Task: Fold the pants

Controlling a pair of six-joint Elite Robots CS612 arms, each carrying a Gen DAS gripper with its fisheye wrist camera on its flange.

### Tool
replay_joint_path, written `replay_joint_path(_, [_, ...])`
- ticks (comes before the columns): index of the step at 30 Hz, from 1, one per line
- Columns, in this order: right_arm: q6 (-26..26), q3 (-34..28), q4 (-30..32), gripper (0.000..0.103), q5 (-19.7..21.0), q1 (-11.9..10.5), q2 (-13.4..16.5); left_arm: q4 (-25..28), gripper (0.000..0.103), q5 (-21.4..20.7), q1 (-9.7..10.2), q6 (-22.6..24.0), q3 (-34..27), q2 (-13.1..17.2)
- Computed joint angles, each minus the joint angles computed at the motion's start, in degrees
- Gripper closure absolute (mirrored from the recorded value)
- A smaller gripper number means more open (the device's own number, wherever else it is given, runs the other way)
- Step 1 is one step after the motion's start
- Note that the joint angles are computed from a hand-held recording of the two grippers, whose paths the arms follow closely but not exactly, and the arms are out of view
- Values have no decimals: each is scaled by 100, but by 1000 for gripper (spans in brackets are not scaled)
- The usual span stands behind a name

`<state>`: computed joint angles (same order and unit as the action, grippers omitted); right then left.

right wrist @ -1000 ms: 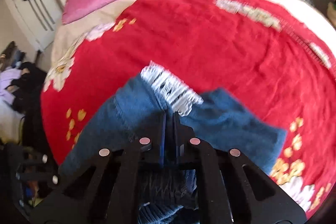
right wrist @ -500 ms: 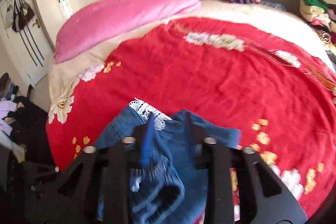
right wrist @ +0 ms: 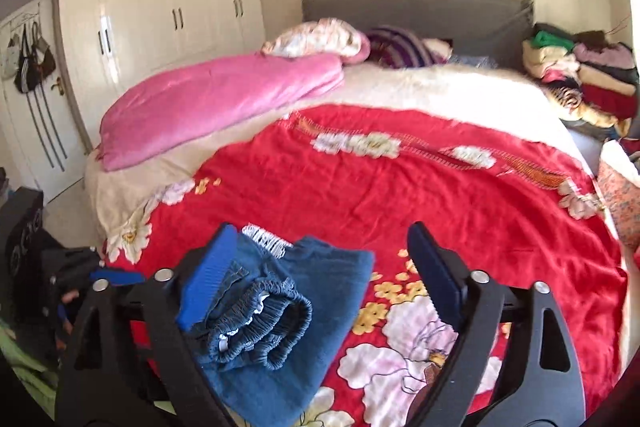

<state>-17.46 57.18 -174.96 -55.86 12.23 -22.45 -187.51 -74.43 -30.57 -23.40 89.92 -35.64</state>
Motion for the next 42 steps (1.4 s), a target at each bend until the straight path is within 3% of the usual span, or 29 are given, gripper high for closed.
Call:
replay_joint_path(9, [46,615,-612,12,-228,-30,-279,118,8,859,-94,70,7,-98])
replay_joint_path(22, [-87,785,-113,11,-681,43,-213,516,7,1012,-3,-145,-258,95])
replay_joint_path(30, [-13,563,425,11,-937,91,-17,1028,7,843,139,-407,-626,358])
replay_joint_path(33, [35,404,671,11,-990,103,93,1186,7,588,249,-679,-771,476])
replay_joint_path(42, [255,-338,1610,17,-669,135,498,1269,7,-80,487,-1217,-1059,774])
